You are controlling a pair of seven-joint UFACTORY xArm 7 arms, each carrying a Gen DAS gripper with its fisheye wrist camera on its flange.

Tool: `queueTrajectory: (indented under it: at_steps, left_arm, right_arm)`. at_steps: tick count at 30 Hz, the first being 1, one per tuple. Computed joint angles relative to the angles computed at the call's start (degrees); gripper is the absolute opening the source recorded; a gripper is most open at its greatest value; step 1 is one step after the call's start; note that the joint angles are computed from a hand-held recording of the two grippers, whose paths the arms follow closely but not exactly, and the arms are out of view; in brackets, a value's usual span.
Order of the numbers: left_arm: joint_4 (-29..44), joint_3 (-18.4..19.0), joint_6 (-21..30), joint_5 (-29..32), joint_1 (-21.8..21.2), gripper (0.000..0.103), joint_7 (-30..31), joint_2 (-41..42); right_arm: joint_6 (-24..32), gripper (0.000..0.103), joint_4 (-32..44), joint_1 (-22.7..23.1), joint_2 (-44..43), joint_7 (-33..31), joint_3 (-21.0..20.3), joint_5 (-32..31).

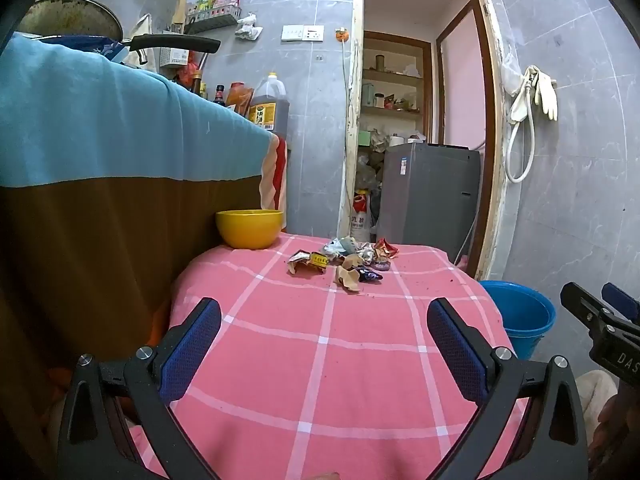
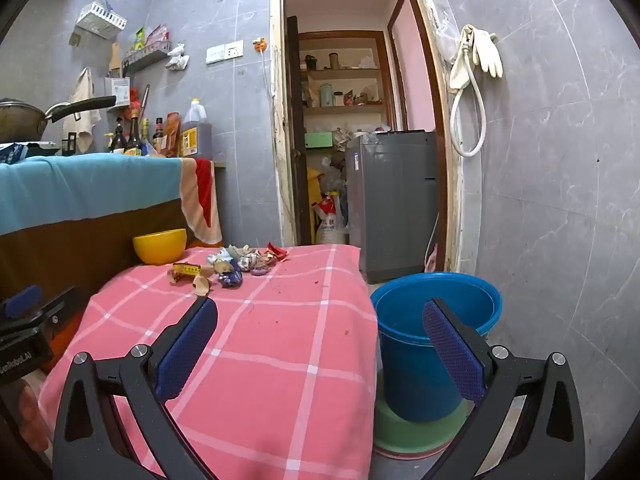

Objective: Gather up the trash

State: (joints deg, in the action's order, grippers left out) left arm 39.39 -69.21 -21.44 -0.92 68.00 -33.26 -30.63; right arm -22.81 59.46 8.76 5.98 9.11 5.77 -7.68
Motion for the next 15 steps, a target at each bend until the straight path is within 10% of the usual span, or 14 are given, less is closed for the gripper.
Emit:
queueTrajectory:
  at_steps: [15]
  left_arm:
    - [0.37,-0.92,-0.15,0.77,1.13,0.101,-1.56,-1.00]
  right_arm:
    - [0.21,0.103,0.01,0.13,-0.06,-0.28,-0.01,0.21]
